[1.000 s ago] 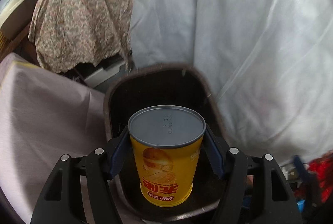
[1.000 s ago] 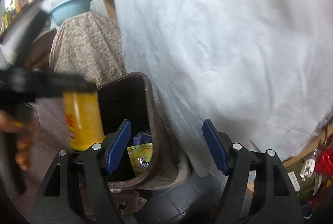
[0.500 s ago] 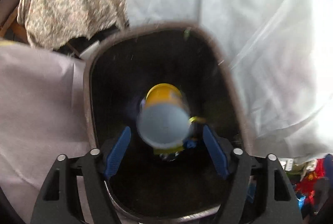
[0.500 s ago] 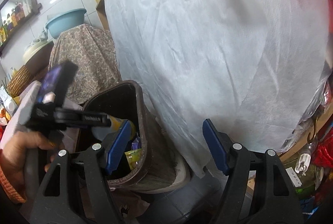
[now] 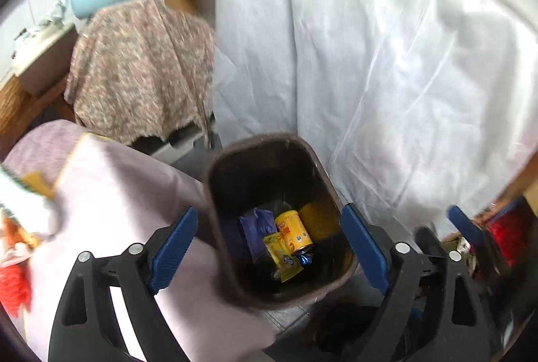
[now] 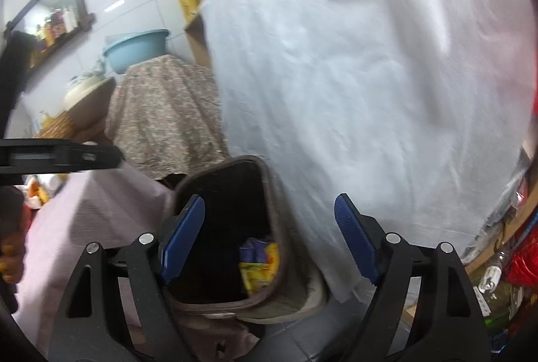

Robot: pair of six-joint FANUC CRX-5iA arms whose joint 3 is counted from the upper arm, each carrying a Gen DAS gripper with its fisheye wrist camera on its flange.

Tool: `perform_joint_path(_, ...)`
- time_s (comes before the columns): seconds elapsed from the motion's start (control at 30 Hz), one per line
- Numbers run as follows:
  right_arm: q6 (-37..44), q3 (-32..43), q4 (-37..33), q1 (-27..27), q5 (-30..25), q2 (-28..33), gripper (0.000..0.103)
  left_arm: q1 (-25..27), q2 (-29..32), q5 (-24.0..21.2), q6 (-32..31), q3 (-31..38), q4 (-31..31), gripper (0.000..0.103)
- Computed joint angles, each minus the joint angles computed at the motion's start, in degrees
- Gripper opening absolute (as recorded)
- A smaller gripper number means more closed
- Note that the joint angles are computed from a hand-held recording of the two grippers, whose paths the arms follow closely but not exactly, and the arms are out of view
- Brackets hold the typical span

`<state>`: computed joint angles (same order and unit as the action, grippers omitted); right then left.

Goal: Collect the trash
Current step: 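Move the left tool back and grasp the red mesh net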

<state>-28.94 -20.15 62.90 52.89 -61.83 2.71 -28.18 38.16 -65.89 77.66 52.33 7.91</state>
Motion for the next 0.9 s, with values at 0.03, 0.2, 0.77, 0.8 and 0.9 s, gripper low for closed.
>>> perform_joint_path(0.03, 0.9, 0.5, 0.5, -0.1, 1.5, 0.2, 0.08, 0.9, -2.9, 2.6, -1.4, -4.3, 0.9, 0.089)
perform_joint_path(0.2, 5.0, 3.8, 2.7, -0.9, 9.7, 2.0, 0.08, 6.6, -17.1, 14.1, -4.8, -24.2, 1.8, 0.093)
perform_joint_path(0.77, 30.9, 24.4, -4.4, 1.0, 20.7, 14.6, 0.086, 20.1, -26.4, 20.4, 6.0, -36.9, -8.3, 0.085)
perform_joint_path(0.8, 31.9, 25.3, -4.9, 1.1, 20.7, 15.0, 0.086, 20.5, -25.4, 19.9, 5.0, -36.0, -7.3, 0.081)
perform_joint_path(0.9, 35.5, 28.4, -6.4, 1.8, 19.7, 16.6, 0.086, 21.1, -23.0, 18.8, 4.4, -34.1, -5.6, 0.071)
